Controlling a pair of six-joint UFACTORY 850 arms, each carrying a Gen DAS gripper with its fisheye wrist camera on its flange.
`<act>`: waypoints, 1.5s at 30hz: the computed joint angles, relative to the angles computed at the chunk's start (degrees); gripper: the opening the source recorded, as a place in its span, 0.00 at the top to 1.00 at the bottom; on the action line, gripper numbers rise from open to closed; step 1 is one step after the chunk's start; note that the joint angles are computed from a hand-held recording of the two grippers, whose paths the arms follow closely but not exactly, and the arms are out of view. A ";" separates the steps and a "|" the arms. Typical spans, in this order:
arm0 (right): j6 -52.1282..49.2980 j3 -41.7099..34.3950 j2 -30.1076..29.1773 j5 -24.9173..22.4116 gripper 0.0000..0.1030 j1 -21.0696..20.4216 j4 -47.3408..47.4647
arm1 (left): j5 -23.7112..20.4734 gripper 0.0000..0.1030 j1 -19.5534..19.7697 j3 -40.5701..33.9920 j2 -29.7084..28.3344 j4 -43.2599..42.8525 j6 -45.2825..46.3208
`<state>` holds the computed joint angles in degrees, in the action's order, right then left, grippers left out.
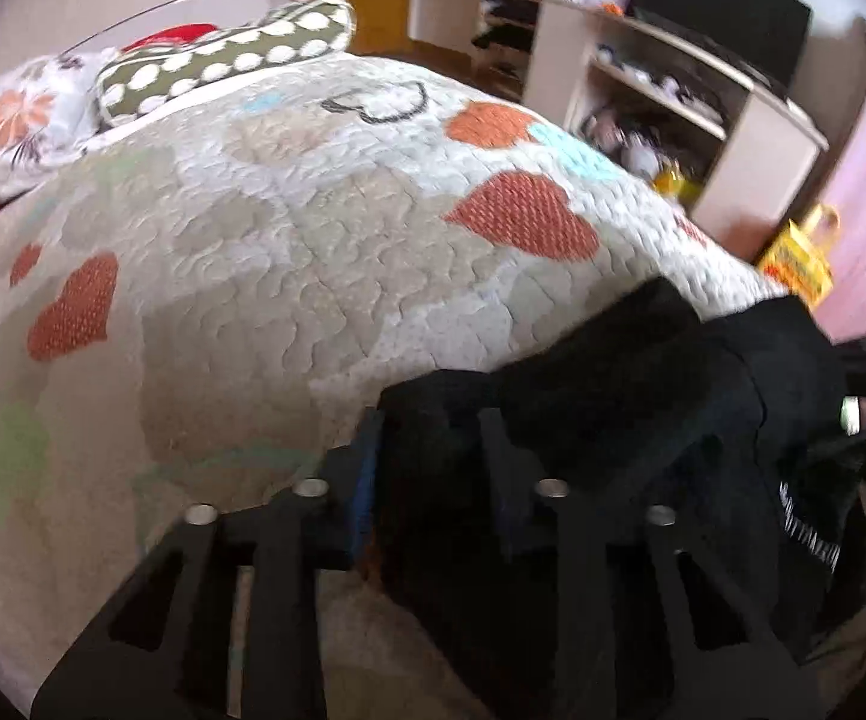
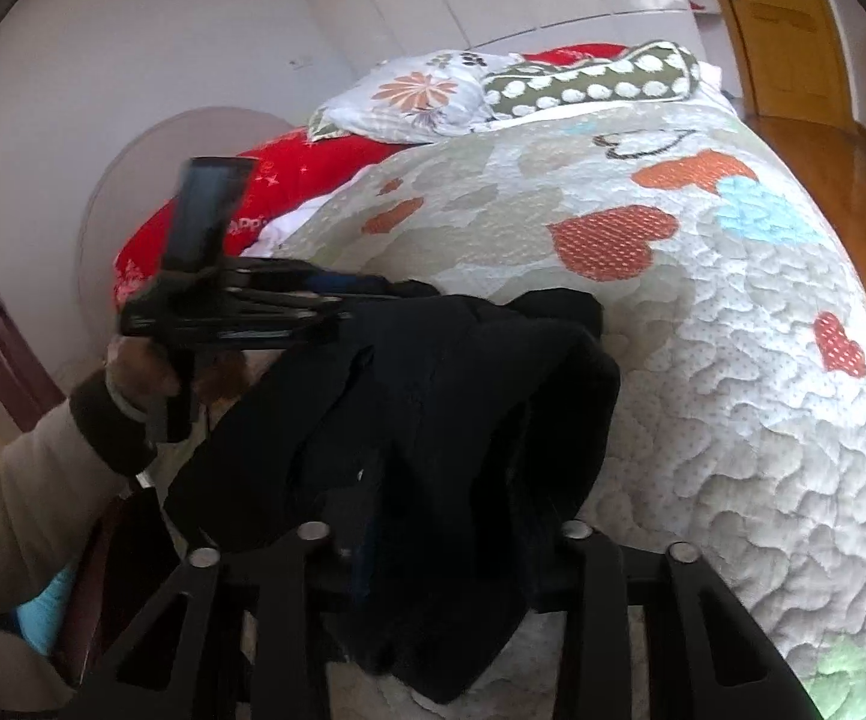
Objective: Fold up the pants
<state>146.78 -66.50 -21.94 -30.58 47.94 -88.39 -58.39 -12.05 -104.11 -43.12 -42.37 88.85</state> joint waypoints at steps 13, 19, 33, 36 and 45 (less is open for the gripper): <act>-11.57 -2.14 -1.75 -1.64 0.79 -0.55 9.26 | -0.80 0.83 1.89 -1.63 -1.71 -6.25 -8.60; -16.36 -3.48 0.16 -8.72 0.78 1.52 15.05 | 4.19 0.74 2.15 3.50 3.32 -6.34 -7.91; -16.93 -11.97 -5.95 -7.84 0.78 -0.85 11.69 | 22.14 0.49 2.20 24.81 19.32 -11.24 -1.26; -14.58 -11.30 -6.58 -7.21 0.78 -2.14 11.96 | 24.74 0.49 1.12 25.54 18.26 -8.33 -4.72; -6.84 -7.87 -6.56 -4.26 0.78 -5.34 8.35 | 28.26 0.47 -0.14 26.37 16.98 -13.52 -2.81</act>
